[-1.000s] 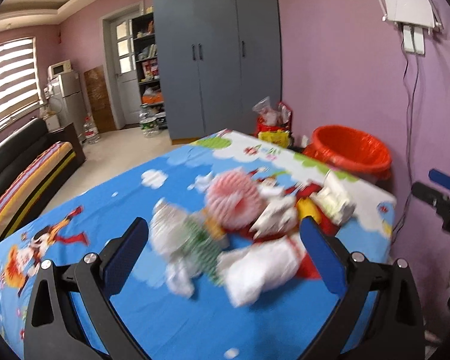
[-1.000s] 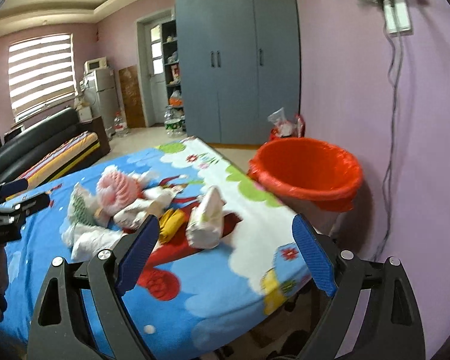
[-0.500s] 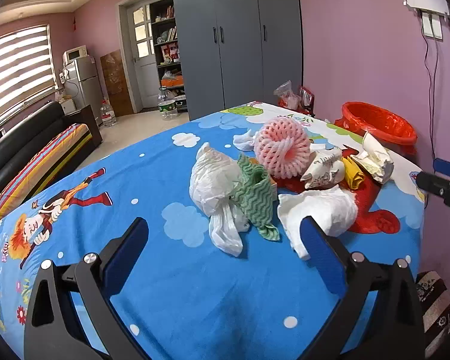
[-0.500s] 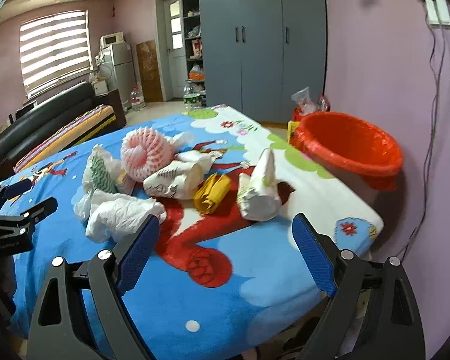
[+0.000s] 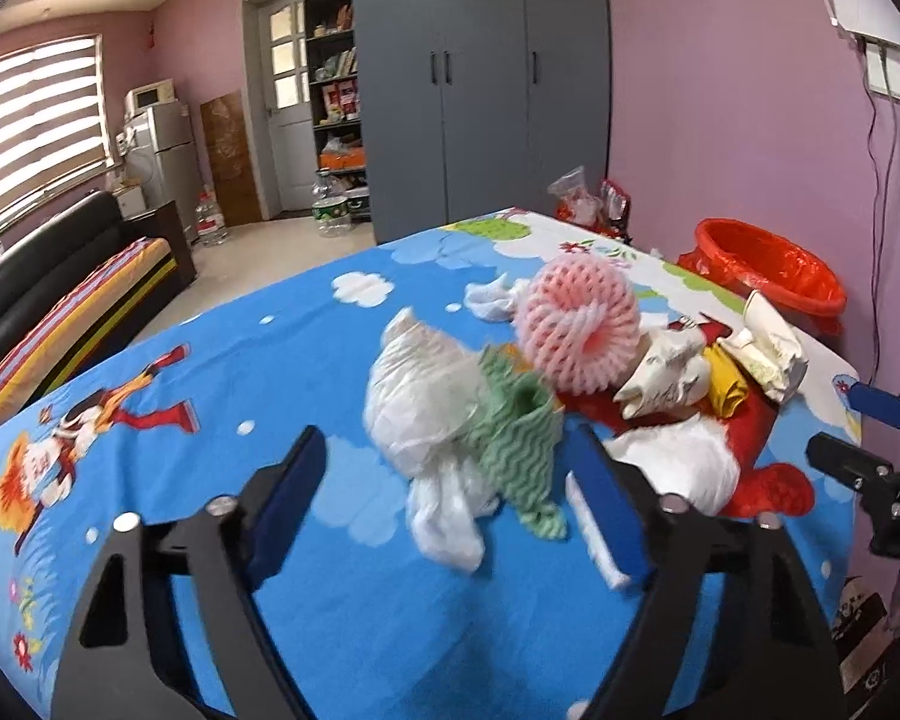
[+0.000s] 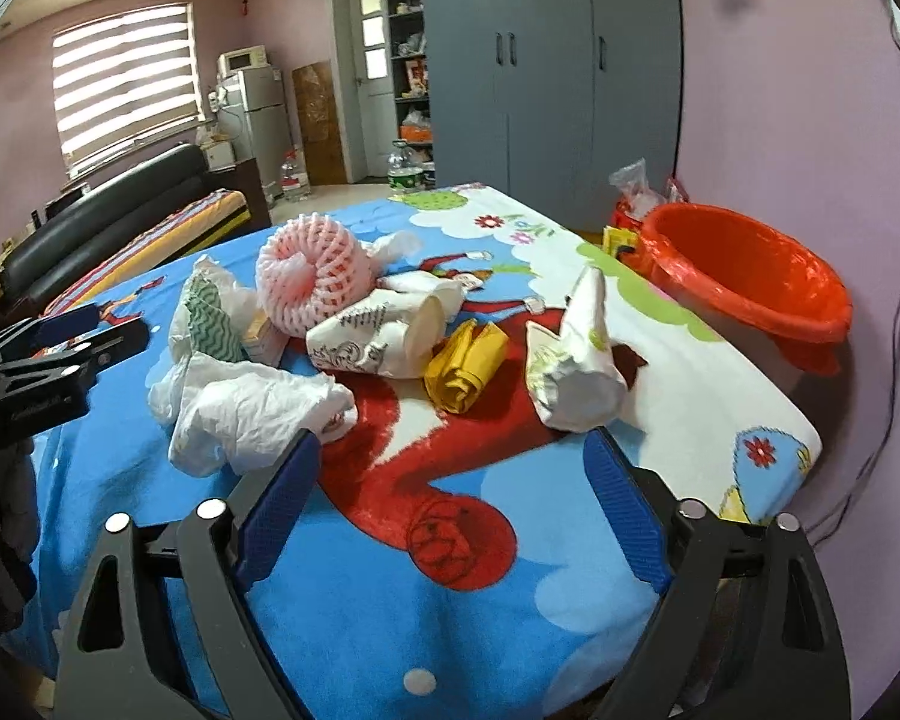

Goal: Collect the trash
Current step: 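Grasp the green cloth with the left gripper while the right grasps a yellow napkin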

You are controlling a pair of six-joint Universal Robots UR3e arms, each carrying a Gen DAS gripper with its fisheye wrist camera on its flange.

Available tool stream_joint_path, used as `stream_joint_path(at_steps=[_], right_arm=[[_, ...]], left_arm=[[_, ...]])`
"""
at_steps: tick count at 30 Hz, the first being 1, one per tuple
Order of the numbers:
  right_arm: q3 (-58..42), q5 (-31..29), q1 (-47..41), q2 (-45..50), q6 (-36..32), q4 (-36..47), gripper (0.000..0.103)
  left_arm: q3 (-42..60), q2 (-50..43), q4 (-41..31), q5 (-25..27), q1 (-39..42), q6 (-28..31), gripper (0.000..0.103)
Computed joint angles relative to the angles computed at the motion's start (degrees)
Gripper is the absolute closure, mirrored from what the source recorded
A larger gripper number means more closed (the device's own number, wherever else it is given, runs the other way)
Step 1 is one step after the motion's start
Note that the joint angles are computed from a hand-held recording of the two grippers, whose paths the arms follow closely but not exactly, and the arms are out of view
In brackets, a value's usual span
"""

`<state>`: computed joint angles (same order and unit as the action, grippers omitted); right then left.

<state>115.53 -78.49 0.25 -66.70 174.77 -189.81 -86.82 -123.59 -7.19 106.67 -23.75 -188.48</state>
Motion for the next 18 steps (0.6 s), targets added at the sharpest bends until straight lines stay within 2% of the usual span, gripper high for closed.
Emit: stream_joint_path(at_steps=[5, 7, 12, 15, 18], right_arm=[[-3.55, 2.38, -1.09, 2.8, -0.49, 1.51, 0.046], [-5.35, 3.5, -1.45, 3.96, -0.71, 2.96, 0.049], [-10.49, 4.83, -1.56, 7.39, -0.66, 5.64, 0.049], [-15.18, 5.33, -1.3, 10.46, -0.66, 8.53, 0.049], [-19.2, 4.79, -0.73, 12.82, -0.88, 11.03, 0.049]], left_arm=[[7.34, -5.06, -3.52, -0.33, -0.26, 1.47, 0.048], [9.96, -6.71, -5.39, -0.51, -0.1, 1.34, 0.053], [13.77, -8.83, -8.31, -3.38, 0.3, 2.59, 0.054], [17.98, -11.65, -11.02, -1.65, -0.64, 3.6, 0.054], [20.59, -13.23, -15.23, -3.45, 0.33, 2.35, 0.054]])
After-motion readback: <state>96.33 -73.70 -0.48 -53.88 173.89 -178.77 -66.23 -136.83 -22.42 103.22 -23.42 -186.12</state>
